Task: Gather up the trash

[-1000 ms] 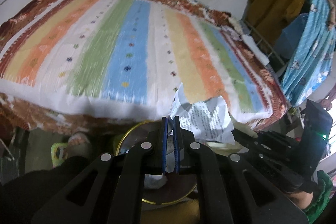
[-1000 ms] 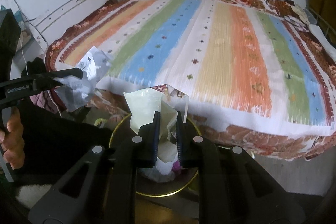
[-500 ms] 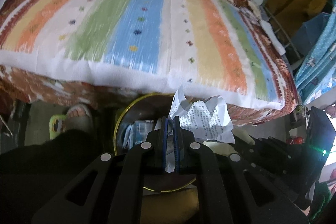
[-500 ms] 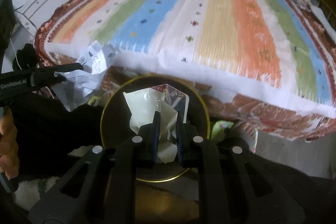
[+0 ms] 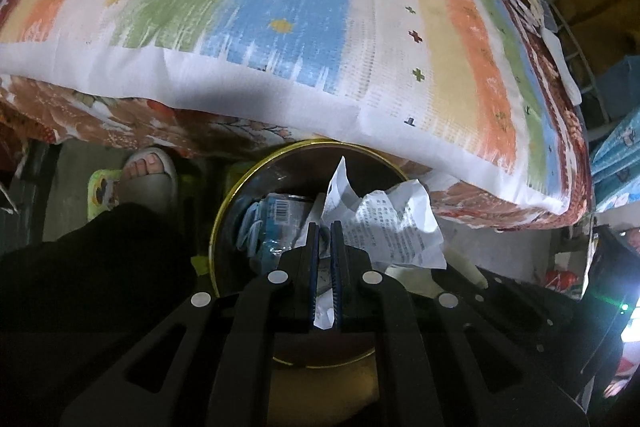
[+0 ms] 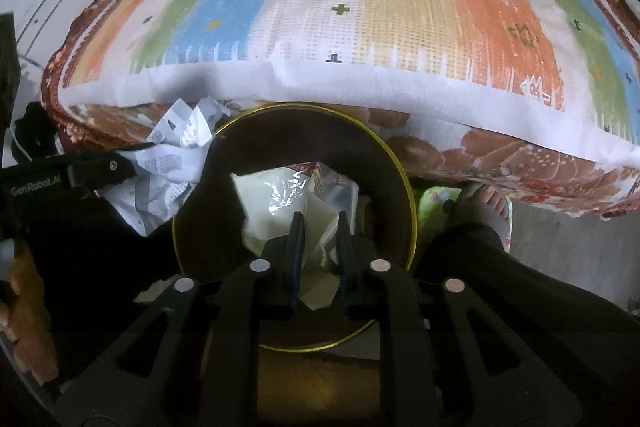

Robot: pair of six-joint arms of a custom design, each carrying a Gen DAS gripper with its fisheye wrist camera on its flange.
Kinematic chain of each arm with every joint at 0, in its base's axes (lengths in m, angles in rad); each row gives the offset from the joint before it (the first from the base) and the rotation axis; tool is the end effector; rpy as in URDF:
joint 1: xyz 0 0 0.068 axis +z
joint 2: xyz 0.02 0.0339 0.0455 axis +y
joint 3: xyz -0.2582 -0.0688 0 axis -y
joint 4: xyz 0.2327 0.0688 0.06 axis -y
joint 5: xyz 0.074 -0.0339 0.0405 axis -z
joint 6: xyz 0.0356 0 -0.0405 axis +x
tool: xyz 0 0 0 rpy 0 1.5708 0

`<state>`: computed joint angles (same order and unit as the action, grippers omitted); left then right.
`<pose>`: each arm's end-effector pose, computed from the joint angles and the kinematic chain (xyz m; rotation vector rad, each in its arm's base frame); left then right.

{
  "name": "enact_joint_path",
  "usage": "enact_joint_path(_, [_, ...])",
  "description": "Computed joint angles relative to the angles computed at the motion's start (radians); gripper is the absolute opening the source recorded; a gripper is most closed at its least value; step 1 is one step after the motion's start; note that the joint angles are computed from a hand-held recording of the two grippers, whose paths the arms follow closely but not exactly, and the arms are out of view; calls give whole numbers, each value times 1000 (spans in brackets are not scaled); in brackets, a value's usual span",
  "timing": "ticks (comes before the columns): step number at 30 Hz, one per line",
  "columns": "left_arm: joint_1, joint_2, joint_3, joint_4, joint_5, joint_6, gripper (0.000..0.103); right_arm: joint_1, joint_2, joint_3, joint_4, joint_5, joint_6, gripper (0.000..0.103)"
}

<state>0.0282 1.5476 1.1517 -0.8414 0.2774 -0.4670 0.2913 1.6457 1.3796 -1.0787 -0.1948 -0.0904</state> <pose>0.2874 -0.0016 0.2350 -0.6305 2.7663 -0.4904 0.2892 0.0939 0.2615 -0.5857 2.8608 0.3171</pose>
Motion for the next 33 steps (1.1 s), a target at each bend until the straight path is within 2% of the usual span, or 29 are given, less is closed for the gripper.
enact_joint_path(2, [9,29,5,28,3,-17,21,-8,25,11,13,-8,24,26])
enact_joint_path(3, [19,42,4,43,7,-35,38,-10,42,15,22,-8,45,27])
enact_joint_path(6, [29,75,12,53,-5,-59,39,-7,71,19,33,-5,67,37])
enact_joint_path(16, [17,27,32,30,-30,-31,40,-11,24,9,17,-28,42,41])
enact_joint_path(19, [24,5,34,16,-17,-11,45,-17,-9,10,10,-24,29,47])
enact_joint_path(26, [-1,-86,17,-18,-17,52,53,-28,-84,14,-12,-40,-20,51])
enact_joint_path(30, [-47,-154,11,-43,-69,104,62,-46,-137,13,-30,-56,-56,53])
enact_joint_path(33, [-68,-220,-4,-50,-118,145,68,-72,-191,1,-33,-65,-81,59])
